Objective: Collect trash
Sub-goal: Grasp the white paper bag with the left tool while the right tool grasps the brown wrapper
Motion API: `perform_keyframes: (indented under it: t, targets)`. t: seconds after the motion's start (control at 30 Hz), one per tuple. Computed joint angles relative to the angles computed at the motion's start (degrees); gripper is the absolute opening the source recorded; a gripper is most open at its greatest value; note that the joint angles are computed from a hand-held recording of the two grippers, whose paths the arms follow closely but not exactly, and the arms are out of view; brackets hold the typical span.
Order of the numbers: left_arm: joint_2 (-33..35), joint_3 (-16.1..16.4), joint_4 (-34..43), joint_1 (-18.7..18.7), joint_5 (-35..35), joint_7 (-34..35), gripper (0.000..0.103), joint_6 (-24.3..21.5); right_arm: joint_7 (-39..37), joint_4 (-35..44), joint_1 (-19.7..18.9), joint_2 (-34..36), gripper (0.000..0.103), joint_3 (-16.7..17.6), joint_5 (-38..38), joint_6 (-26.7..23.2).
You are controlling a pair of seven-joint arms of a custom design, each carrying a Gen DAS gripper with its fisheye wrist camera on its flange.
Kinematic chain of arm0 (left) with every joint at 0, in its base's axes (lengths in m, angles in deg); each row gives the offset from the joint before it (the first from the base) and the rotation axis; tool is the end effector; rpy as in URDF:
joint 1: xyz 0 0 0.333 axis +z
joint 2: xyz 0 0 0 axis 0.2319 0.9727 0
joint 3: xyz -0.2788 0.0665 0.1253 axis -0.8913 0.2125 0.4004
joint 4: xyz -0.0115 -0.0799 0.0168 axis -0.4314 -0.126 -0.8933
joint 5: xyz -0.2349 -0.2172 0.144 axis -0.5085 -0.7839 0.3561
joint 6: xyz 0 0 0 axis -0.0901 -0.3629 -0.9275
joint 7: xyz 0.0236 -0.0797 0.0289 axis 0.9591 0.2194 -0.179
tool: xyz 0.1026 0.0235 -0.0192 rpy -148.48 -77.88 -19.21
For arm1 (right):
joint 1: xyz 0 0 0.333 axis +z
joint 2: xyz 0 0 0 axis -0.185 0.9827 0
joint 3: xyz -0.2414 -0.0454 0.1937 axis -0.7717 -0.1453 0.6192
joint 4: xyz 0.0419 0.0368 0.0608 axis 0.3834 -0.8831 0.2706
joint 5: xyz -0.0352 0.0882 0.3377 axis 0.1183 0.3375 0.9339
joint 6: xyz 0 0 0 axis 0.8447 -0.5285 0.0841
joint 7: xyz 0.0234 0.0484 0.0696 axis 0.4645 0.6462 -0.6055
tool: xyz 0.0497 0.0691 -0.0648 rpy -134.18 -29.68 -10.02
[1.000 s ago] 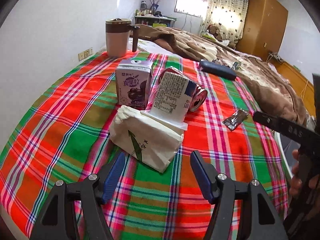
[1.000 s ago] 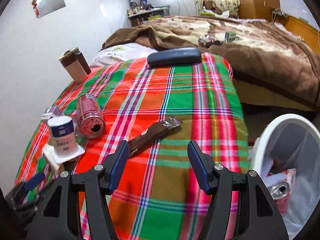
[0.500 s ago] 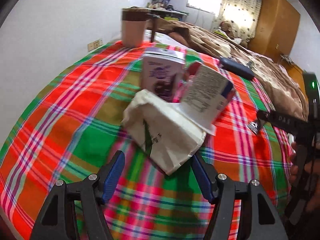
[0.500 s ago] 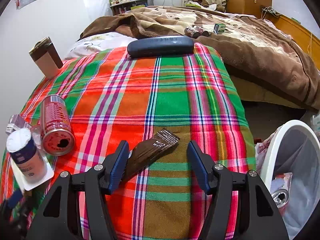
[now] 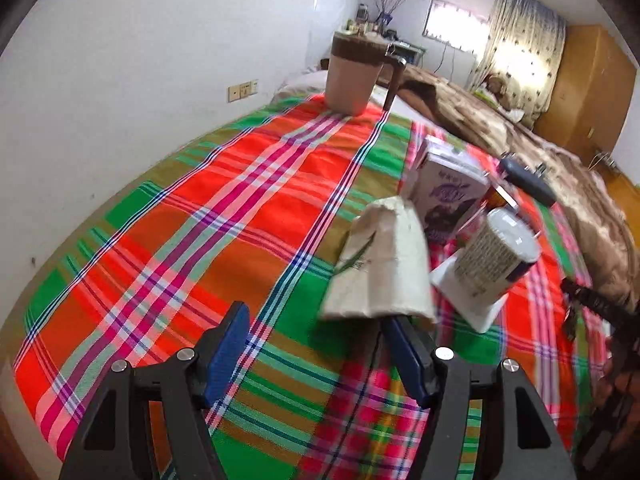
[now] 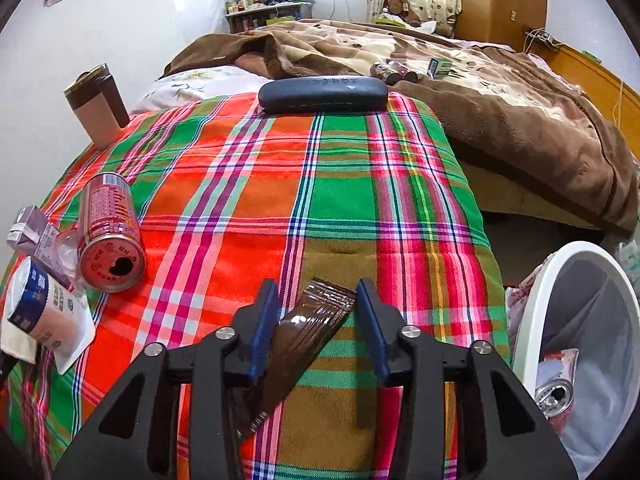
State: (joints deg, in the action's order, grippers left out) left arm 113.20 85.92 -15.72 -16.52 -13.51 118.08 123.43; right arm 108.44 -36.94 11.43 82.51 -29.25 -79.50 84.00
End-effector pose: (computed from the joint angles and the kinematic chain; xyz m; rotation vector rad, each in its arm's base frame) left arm 0.6741 -0.3100 0.3240 -1.8681 1.8569 -0.8456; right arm 0.6312 0.1882 0.3282 -1.4594 2.2215 -0.7142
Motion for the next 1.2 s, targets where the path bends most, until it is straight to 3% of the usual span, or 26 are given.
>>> perform_keyframes:
  t: [0.07,0.17,0.33,0.5,0.63,0.7,0.77,0.9,1.03,1.2]
  targets:
    - [-1.2,-1.9,-2.1,1.1,-0.8,1.2,0.067,2.9,0.2,-0.2,-0.3,0.1,0.028,-0.1,0.1,1.3]
    - [-2.4,-3.8,-3.9,1.7,-2.3,4.1,0.068,5.9,0.2,-1.7,-0.9,-0.1,0.028,-0.1,0.2,5.6]
    - [-2.7,-3.6,-3.6,0.5,-4.7,7.5,0.071,7.1,-0.2,-2.8,-0.8,-0.2,0.028,-1.0,1.2,9.2]
    - [-0.4,-2.3,1.0,-0.5,-5.7,8.5,0.071,4.0,-3.6,-3.4,-1.4,0.2,0.028,-0.6,3.4,12.9]
    - [4.8,-4.4,10.2,1.3,-6.2,9.6,0.072,-2.3,-5.1,-3.4,0.0,0.2,0.028,-1.8,4.2,12.7]
    - [6.2,-5.6,12.2,2.1,-6.0,10.0,0.072,-2.8,-5.7,-3.7,0.2,0.1,0.028,-1.8,4.8,13.2]
    - [7.5,-4.7,14.1,1.6,-5.5,8.7,0.072,-2.9,-6.4,-3.5,0.6,0.3,0.028,-2.0,5.1,12.9]
    - [10.7,-6.0,19.9,2.4,-4.7,9.1,0.072,-6.7,-6.4,-3.9,1.1,0.2,0.028,-2.6,5.6,13.4]
    - [15.2,-6.3,28.6,2.8,-3.9,8.3,0.072,-13.6,-6.2,-4.3,1.6,0.0,0.028,-3.2,5.8,13.8]
    - [15.9,-8.3,29.0,4.2,-3.7,8.1,0.072,-13.1,-6.6,-4.3,1.8,0.1,0.028,-3.3,6.1,13.9]
